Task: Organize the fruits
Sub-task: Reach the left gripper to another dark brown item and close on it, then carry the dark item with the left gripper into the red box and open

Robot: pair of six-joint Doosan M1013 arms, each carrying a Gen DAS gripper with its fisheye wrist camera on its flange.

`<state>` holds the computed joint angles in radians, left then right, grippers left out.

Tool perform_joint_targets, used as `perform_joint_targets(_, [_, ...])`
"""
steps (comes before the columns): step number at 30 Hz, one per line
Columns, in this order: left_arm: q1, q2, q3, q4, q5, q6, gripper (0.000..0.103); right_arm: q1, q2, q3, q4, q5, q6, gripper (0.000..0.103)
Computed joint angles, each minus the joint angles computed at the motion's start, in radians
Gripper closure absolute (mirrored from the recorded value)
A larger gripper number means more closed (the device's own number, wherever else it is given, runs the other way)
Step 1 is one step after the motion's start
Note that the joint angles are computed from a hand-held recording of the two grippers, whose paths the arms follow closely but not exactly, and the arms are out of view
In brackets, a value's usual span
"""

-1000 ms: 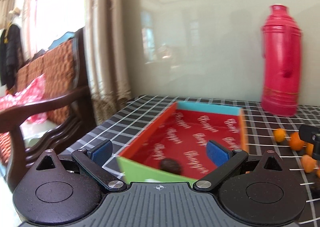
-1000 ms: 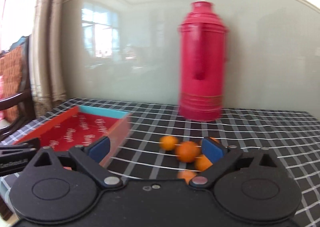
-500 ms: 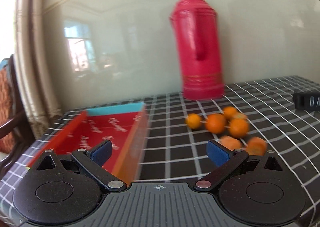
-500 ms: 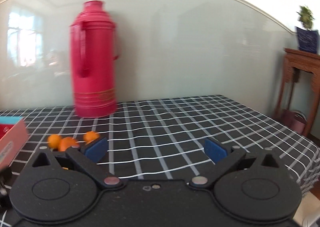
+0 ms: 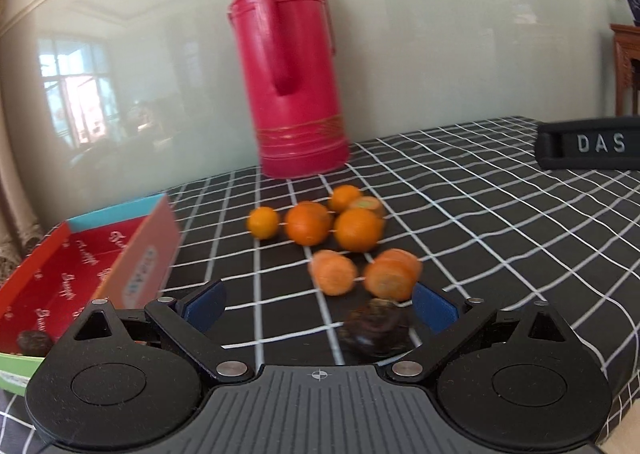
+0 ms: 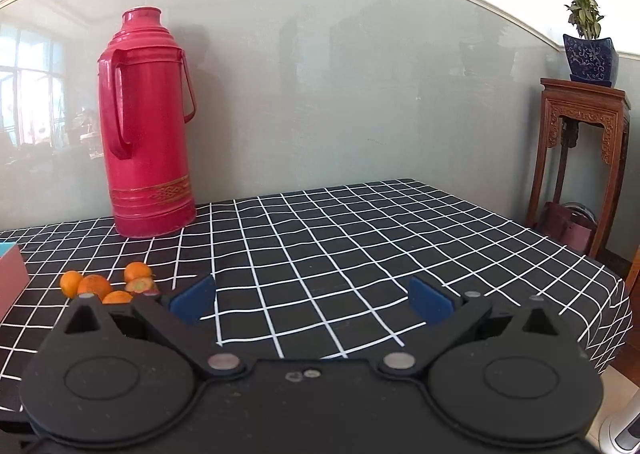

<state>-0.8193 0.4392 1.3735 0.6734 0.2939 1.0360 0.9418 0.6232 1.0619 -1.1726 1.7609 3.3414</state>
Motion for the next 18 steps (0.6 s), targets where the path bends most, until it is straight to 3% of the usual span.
perform_joint_targets(4, [-0.005, 0.004, -0.006, -0.082, 0.009, 0.079, 0.009, -0.001, -0.007, 0.012, 0.009, 0.007, 0.005, 0.006])
perform_joint_targets(6, [-0.004, 0.009, -0.019, -0.182, 0.031, 0.157, 0.024, -0.001, -0.011, 0.02, 0.016, 0.009, 0.015, 0.006])
perform_joint_targets(9, [0.001, 0.021, -0.04, -0.303, 0.072, 0.24, 0.034, -0.001, -0.014, 0.026, 0.021, 0.01, 0.02, 0.006])
perform_joint_targets(15, [0.001, 0.02, -0.033, -0.35, 0.066, 0.269, 0.061, -0.001, -0.011, 0.02, 0.021, 0.007, 0.018, 0.006])
perform_joint_targets(18, [-0.005, 0.017, -0.026, -0.301, 0.061, 0.235, 0.062, 0.0, -0.01, 0.018, 0.016, -0.001, 0.013, 0.006])
